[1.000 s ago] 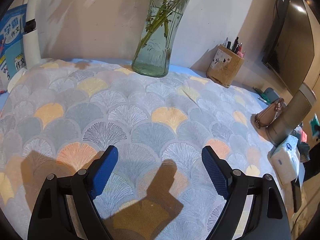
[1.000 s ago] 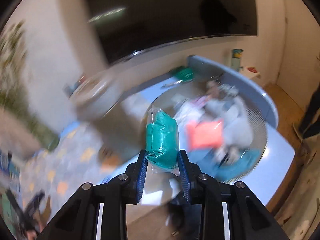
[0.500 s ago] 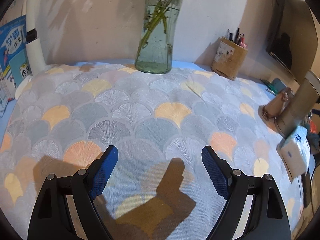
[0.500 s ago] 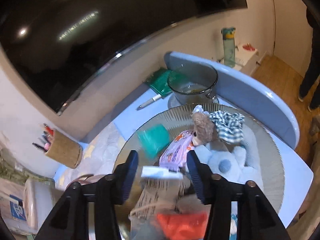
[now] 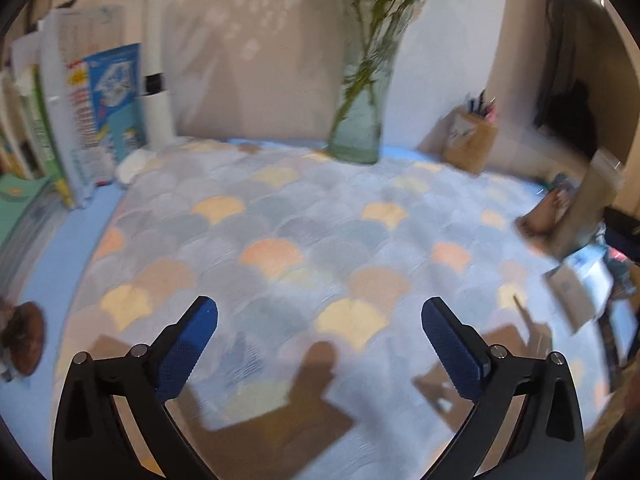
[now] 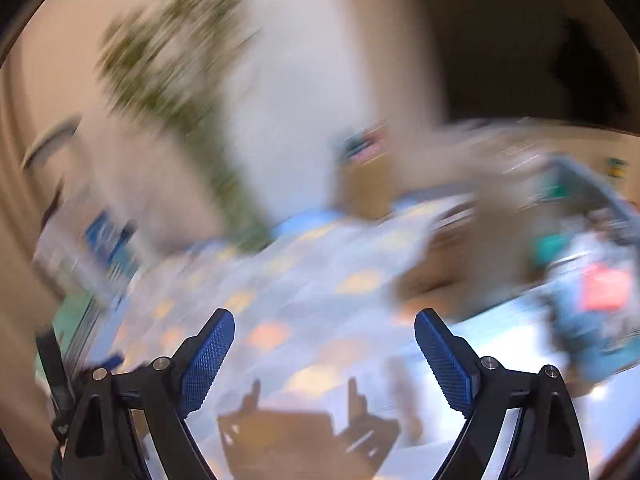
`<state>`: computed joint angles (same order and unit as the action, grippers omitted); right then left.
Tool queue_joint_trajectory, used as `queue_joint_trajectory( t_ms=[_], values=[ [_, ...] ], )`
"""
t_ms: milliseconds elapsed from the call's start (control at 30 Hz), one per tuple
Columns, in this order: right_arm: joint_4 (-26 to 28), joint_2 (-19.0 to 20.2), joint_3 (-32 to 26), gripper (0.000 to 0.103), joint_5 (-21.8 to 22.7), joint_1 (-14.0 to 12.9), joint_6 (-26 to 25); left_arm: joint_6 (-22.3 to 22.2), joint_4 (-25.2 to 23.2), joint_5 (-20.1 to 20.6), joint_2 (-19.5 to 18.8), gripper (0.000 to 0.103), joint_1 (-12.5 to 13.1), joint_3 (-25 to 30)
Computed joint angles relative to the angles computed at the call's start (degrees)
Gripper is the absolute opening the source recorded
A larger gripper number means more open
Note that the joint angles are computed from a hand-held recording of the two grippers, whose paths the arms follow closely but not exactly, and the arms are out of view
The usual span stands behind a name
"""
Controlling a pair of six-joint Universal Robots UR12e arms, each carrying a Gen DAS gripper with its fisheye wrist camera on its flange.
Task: Organize soft objects
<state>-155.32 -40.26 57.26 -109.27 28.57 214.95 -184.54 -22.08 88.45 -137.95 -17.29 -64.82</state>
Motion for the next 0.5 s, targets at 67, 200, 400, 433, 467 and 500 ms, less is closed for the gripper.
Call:
queue_joint_trajectory(
  t_ms=[67, 200, 400, 433, 467, 500],
  values=[
    [3.6, 5.2, -7.0, 0.091, 1.1, 1.2, -1.5, 0.5, -2.8, 0.7, 0.0, 0.102, 0.0, -0.1],
    [12.0, 13.3, -18.8, 0.091, 0.9, 2.5, -2.9, -3.4, -6.5, -1.9, -0.7, 0.102, 0.7, 0.0],
    [13.4, 15.4, -21.4, 0.091, -4.7, 3.6, -4.5, -4.5, -5.9, 2.3, -1.8, 0.102, 0.1, 1.2],
    [14.1, 15.4, -21.5, 0.091, -5.0, 3.6, -4.1, -3.9, -6.6, 3.8, -2.2, 0.102, -0.3, 2.0],
    [15.6, 15.6, -22.1, 0.091, -5.4, 3.6, -3.7, -3.1, -8.2, 4.0, -2.6, 0.102, -0.4, 3.0],
    [17.1, 16.2, -23.4, 0.091, -5.5, 3.6, -3.6, -2.1, -11.7, 3.3, -3.2, 0.102, -0.4, 4.5]
  ],
)
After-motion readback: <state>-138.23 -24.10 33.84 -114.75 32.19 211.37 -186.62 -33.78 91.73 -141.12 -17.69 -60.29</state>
